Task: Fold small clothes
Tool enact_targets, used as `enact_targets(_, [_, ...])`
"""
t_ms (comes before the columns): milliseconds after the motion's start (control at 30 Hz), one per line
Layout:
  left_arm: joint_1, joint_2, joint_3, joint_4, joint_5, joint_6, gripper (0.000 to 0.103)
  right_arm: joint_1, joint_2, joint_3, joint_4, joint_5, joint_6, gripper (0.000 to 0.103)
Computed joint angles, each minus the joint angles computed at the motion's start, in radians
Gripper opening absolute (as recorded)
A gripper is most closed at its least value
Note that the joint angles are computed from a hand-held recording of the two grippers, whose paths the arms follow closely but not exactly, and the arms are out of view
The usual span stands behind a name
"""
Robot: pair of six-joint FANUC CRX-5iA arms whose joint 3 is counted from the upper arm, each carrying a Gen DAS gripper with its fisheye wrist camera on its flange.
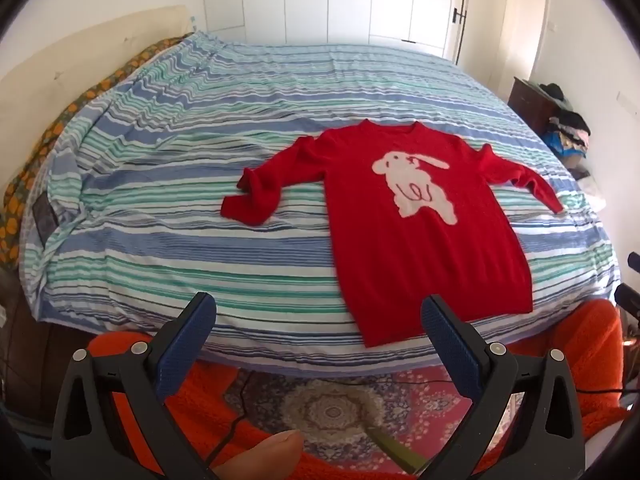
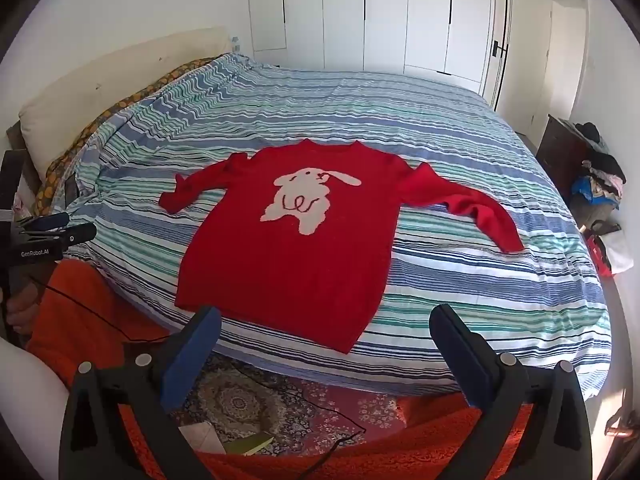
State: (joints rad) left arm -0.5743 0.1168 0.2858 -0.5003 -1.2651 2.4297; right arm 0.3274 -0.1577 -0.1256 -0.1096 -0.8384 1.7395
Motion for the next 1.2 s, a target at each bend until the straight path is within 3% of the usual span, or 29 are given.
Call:
enact_targets(67, [-0.011, 0.005, 0.008, -0.022, -0.012, -0.005, 0.102, 0.002, -0.001, -0.01, 0.009, 0.013, -0.007, 0.103])
enact_targets(167, [-0.067, 0.076, 0.094, -0.072, -0.091, -0.054, 0.102, 0.021, -0.016, -0.026, 0.029, 0.023, -0.034, 0.103])
enact_targets(267, [-0.01, 0.01, -0.003, 0.078, 0.037, -0.112, 0.102, 0.031, -0.038, -0.046, 0.029, 0.033, -0.047, 0.103])
enact_targets(367, [-0.001, -0.004, -0.022, 0.107, 0.053, -0.149, 0.102, 0.015, -0.034, -0.009, -0.019, -0.005, -0.02, 0.103])
enact_targets(633, [-0.044, 0.01, 0.008, 0.063, 0.021, -0.141, 0.102, 0.101, -0.089, -0.075, 0.055, 0.022, -0.045, 0.103])
enact_targets(800, [-0.035, 0.009, 0.01, 0.064, -0.015, -0.13, 0.102, 0.085, -0.07, -0.04, 0.006, -0.015, 0.0, 0.103])
enact_targets(933, [0.007, -0.015, -0.035, 0.14, 0.017, -0.102, 0.102, 0.078, -0.055, -0.024, -0.015, -0.031, 0.01, 0.103])
enact_targets(1200, [-0.004, -0.005, -0.017, 0.121, 0.006, -0.1, 0.102, 0.078, -0.05, -0.024, -0.014, -0.028, 0.002, 0.103])
